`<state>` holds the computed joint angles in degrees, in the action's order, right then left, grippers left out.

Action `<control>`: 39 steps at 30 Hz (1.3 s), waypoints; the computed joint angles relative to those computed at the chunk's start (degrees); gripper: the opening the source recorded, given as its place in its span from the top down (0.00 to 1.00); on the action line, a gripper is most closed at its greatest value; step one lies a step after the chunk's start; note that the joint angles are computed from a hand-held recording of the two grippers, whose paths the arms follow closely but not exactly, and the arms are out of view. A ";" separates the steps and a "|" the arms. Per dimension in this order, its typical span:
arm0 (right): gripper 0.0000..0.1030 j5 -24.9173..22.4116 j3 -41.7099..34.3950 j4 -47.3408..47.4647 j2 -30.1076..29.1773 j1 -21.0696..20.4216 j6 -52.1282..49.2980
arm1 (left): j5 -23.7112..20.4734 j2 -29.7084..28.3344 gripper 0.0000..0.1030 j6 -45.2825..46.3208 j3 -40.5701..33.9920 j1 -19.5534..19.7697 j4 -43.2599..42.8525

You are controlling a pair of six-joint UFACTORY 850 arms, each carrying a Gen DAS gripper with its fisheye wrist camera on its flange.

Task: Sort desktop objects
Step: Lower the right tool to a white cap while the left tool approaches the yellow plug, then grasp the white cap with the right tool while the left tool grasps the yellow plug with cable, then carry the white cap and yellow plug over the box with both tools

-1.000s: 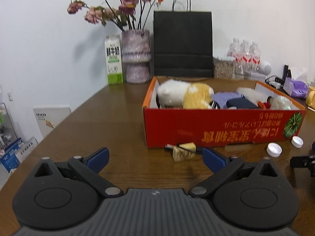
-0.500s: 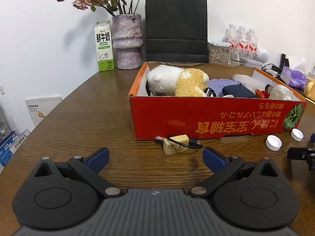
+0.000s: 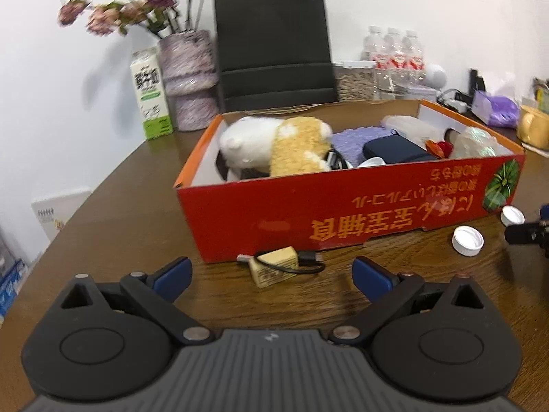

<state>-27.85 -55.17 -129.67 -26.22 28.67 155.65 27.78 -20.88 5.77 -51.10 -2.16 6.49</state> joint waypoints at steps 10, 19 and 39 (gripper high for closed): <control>0.48 0.83 -0.26 -3.76 0.21 -0.93 1.50 | -1.77 -1.35 0.29 2.49 -1.88 -0.68 1.15; 0.74 1.16 -0.49 -4.62 0.28 -0.27 0.59 | -2.37 -1.29 0.56 -2.14 -2.13 0.07 6.99; 0.74 -3.46 3.42 -6.45 4.81 2.36 1.19 | 4.35 3.70 0.65 -11.40 3.00 2.75 16.31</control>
